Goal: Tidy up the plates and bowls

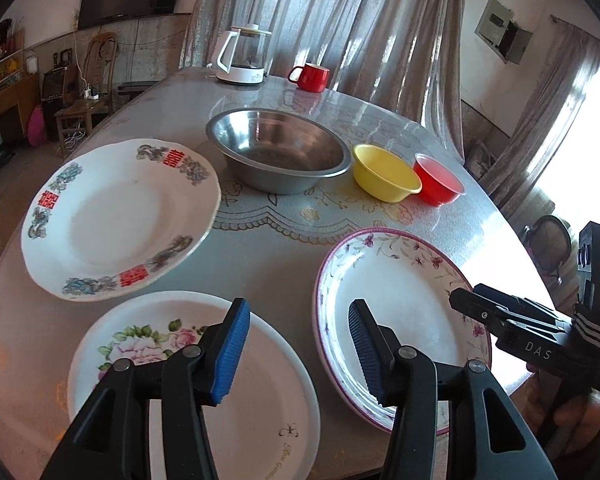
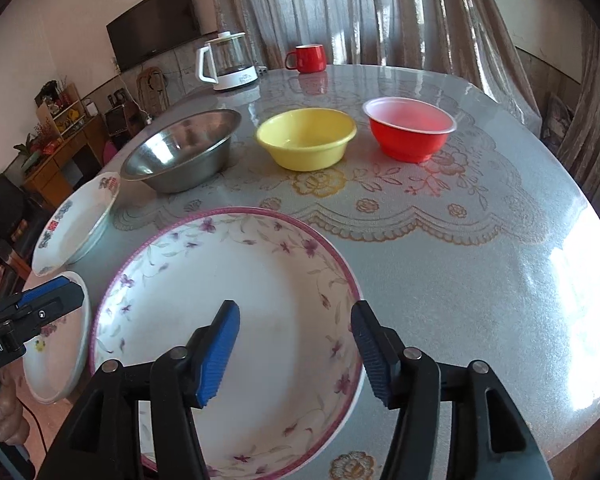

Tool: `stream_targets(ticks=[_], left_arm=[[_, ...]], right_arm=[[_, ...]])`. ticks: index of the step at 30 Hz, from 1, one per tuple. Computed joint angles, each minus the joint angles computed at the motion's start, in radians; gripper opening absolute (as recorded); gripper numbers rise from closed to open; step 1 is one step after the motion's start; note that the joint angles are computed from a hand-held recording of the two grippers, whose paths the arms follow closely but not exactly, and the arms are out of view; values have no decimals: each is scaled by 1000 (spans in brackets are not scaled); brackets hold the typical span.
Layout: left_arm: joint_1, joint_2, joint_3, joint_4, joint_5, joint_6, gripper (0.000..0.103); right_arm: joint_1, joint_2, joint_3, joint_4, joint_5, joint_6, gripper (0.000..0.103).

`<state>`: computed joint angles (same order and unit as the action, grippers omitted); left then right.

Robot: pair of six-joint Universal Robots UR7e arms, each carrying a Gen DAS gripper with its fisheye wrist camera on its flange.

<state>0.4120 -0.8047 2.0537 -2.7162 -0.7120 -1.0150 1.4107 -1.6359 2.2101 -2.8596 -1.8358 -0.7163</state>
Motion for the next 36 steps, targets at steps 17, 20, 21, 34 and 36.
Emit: stream_targets(ticks=[17,20,21,34,36], left_arm=[[49,-330,222,280,219,-416,67],[86,-367,255,219,227,-382,68],[103,-375,262,188,218,-361,68],[260,-314,212,-38,155,-89,45],[280,-300,194,-57,142,-43,45]], right_arm=[[161,266,-203,417,263,153,66],[183,334,-245,416,247,187,66],[187,356,-262,422,242,205,66],[208,510,-368,439,234,295,58],[210,522,-378,444,228,296,49]])
